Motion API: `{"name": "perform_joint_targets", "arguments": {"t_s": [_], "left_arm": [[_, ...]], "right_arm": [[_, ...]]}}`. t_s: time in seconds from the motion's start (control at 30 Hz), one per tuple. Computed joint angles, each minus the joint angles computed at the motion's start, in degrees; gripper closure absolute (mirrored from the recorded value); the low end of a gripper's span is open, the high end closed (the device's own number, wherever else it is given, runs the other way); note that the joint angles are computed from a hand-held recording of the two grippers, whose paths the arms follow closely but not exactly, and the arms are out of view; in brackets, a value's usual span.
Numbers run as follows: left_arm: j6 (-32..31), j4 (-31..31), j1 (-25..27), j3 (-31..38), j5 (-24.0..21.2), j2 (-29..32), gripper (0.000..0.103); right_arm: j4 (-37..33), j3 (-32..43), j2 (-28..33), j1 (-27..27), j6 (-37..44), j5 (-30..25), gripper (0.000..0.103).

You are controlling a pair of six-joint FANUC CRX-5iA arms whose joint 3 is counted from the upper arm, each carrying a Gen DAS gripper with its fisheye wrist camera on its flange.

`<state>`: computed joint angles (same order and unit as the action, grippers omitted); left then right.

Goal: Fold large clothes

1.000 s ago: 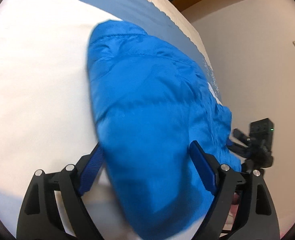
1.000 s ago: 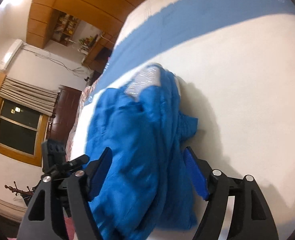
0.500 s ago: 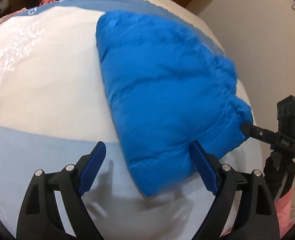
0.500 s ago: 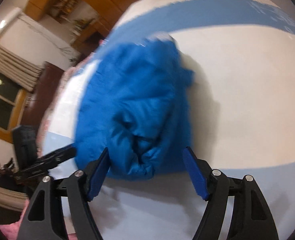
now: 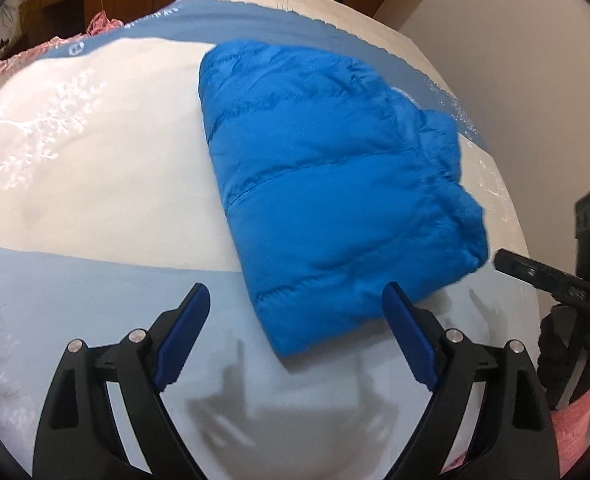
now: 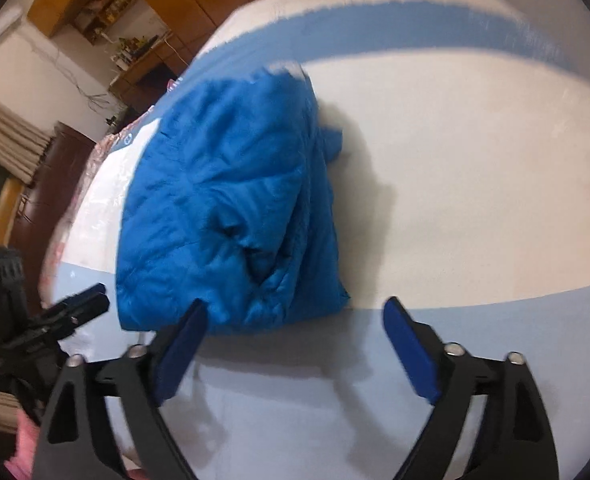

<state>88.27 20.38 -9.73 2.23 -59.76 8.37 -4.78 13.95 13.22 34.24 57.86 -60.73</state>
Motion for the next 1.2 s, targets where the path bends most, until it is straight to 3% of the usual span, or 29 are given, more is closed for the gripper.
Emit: {"name": "perform_joint_targets", "arguments": {"t_s": [0.27, 0.43, 0.83, 1.2], "left_arm": [[10.7, -13.0, -4.7, 6.0, -4.2, -3.6, 0.007], [17.6, -18.6, -7.4, 7.1, -2.8, -5.5, 0.006], [21.3, -26.1, -11.9, 13.1, -11.7, -6.9, 0.006], [23.2, -30.3, -15.8, 15.1, -15.0, -8.5, 0.006]], "right_arm": [[10.1, -1.1, -3.6, 5.9, -6.0, -4.8, 0.004], [11.7, -1.8, -5.5, 8.0, -7.5, -5.6, 0.004], [17.7, -1.6, -7.7, 13.1, -11.4, -8.6, 0.004], [19.6, -2.6, -9.8, 15.8, -13.6, -10.3, 0.004]]}}
